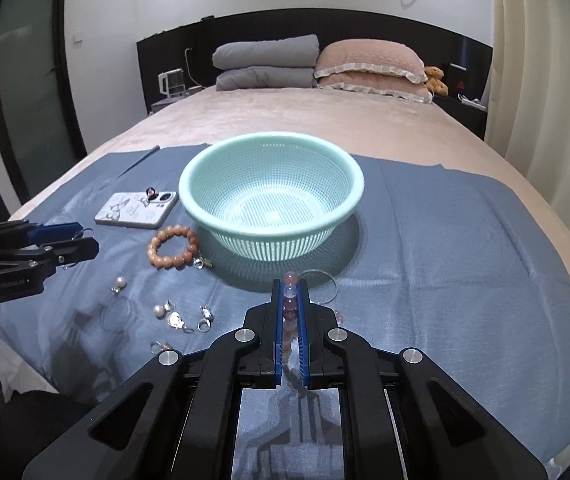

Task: Organize jewelry
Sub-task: 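Carry the pink bracelet and pearl bangle into the green colander and release both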

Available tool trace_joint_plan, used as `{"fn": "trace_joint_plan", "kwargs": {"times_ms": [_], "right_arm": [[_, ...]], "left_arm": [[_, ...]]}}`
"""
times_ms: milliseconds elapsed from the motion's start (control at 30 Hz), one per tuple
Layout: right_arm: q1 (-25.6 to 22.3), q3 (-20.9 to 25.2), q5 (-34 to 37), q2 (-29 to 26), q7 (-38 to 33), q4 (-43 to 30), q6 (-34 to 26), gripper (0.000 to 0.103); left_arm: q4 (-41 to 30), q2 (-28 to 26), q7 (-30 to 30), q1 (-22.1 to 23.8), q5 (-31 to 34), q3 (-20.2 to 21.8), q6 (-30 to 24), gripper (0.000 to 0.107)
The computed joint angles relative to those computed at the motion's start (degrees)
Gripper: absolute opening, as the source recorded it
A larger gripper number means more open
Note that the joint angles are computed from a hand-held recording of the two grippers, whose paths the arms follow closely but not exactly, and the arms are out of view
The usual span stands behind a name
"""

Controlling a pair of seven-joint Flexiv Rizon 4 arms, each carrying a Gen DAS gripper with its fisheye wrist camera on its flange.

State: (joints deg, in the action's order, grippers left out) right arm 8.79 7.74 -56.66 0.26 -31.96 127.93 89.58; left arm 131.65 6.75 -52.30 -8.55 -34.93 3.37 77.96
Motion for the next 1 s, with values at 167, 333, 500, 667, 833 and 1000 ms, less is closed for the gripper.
{"fn": "trace_joint_plan", "kwargs": {"times_ms": [167, 333, 500, 667, 833, 1000], "right_arm": [[-1.85, -0.24, -5.47, 1.4, 3.17, -2.47, 1.38, 0.006], [-2.93, -0.79, -10.47, 0.32, 5.7, -7.68, 3.06, 0.006], [-2.63, -2.91, -15.65, -2.54, 8.99, -14.48, 4.99, 0.006], [-0.64, -6.39, -17.95, -6.59, 11.22, -21.45, 7.27, 0.006], [2.54, -8.7, -12.53, -10.71, 6.46, -25.56, 7.33, 0.006], [4.04, -7.97, -4.08, -15.24, -0.12, -26.98, 7.17, 0.006]], "left_arm": [[-1.47, 1.05, 1.51, -0.89, -1.02, 0.06, 0.52, 0.044], [-4.81, -0.53, 4.82, -1.82, -4.13, -0.08, 1.1, 0.044], [-9.77, -4.07, 8.88, -1.28, -8.25, -1.34, 1.37, 0.044], [-15.68, -8.64, 12.11, 0.57, -12.67, -3.73, 1.01, 0.044], [-20.74, -13.64, 15.45, 3.07, -16.18, -6.68, -0.86, 0.044], [-24.33, -18.82, 14.42, 5.13, -15.24, -8.64, -3.67, 0.044]]}}
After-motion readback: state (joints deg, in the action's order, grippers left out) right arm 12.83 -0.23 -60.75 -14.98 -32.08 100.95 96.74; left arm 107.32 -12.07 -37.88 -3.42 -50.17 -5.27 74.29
